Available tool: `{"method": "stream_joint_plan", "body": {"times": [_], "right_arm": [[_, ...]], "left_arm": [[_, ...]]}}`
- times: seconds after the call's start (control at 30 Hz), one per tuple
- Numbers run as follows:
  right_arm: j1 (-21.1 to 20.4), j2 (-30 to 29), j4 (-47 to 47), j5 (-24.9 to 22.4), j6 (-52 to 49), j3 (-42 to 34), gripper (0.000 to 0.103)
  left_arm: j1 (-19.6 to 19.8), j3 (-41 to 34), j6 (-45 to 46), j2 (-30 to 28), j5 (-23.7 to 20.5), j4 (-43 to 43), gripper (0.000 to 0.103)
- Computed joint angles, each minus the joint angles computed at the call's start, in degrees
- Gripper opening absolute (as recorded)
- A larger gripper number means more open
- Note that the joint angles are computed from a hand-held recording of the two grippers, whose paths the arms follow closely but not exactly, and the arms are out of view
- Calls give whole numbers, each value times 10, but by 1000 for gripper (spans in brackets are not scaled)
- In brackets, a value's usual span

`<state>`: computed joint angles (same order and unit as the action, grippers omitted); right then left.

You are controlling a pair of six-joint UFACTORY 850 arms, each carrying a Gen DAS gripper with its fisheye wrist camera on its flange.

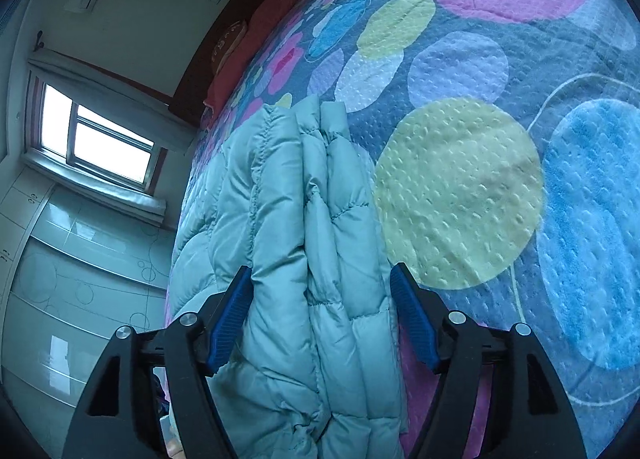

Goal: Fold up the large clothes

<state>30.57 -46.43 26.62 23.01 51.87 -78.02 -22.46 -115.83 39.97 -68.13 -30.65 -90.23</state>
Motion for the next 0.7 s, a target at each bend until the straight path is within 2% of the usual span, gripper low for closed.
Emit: {"method": "stream_joint_plan", "body": {"times": [0.07,0.2,0.27,0.33,0.53,0.6,0.7], "right_arm": [[-3,-9,-52,21,57,-1,74],[-9,-26,-124,23,103,-23,74],[-11,-35,-143,18,110,-37,73],[-11,-42,-154,17,113,-45,61],[-15,-62,-237,67,205,-57,39],[-14,-64,-244,90,214,-52,36],[-14,-68,-247,100,206,-59,33]], "left_arm": [[-1,-21,-19,-12,-10,25,93],[-2,-84,-59,-50,-47,75,93],[-1,-104,-61,-65,-67,69,78],[-1,-114,-75,-73,-75,66,70],[-6,-105,-57,-62,-60,77,54],[-6,-110,-59,-62,-62,81,51],[-2,-107,-48,-56,-60,79,49]]}}
